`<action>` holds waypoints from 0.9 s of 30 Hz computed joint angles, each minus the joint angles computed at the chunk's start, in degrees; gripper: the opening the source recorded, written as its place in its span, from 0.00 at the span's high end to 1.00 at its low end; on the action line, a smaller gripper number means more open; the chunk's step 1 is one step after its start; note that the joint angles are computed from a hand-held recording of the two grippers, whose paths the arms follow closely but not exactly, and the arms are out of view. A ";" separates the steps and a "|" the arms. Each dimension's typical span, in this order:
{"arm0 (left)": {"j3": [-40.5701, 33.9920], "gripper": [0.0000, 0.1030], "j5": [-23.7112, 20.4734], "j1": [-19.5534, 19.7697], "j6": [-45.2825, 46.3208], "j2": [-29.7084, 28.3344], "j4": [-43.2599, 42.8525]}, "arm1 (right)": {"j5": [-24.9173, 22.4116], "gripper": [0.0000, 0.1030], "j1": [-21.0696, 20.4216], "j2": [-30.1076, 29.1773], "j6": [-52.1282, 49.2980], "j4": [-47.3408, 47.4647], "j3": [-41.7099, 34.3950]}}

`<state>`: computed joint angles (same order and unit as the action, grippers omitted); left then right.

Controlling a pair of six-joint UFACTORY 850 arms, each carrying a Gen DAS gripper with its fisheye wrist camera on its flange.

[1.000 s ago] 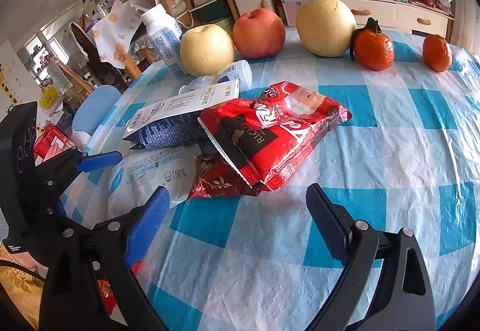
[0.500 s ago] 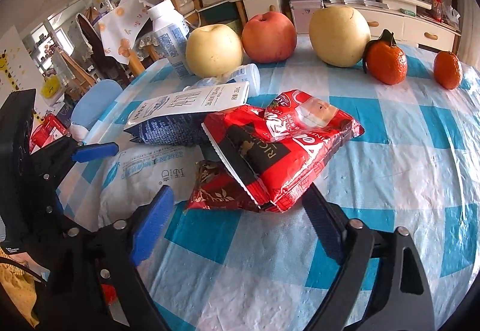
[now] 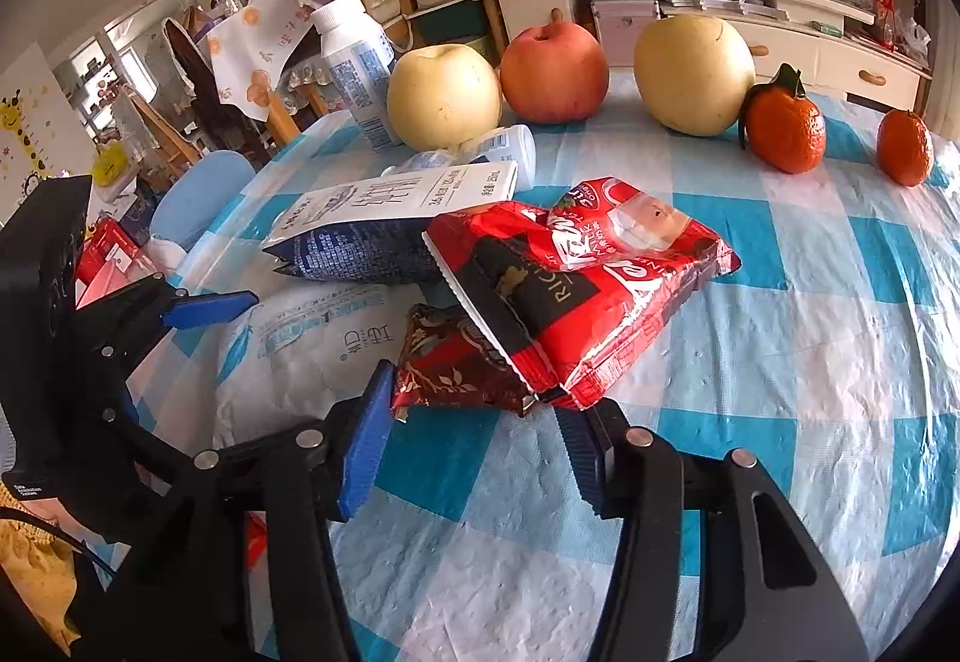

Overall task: Collect trash
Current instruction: 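Grasp the white feather-print wipes packet with the left tool while the right tool grasps the red patterned wrapper, then lift both packets, carry them over the pink basin and open both tools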

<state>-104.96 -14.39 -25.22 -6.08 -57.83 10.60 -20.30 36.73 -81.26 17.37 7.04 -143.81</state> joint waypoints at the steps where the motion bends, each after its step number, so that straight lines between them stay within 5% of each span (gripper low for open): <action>1: 0.04 0.16 -0.33 -0.03 2.06 0.13 -2.14 | 0.15 0.48 -0.02 0.23 -0.49 0.54 0.36; 11: 2.66 0.22 0.23 -0.58 -2.09 1.72 0.45 | 1.39 0.50 0.27 2.14 -4.58 4.00 3.27; 27: 10.58 0.28 3.55 -0.86 -26.48 6.34 17.36 | 3.57 0.50 1.05 5.16 -16.37 15.10 8.19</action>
<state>-94.38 -10.85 -26.08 -32.55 -51.49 27.96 -16.73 37.78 -76.10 1.00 22.14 -135.62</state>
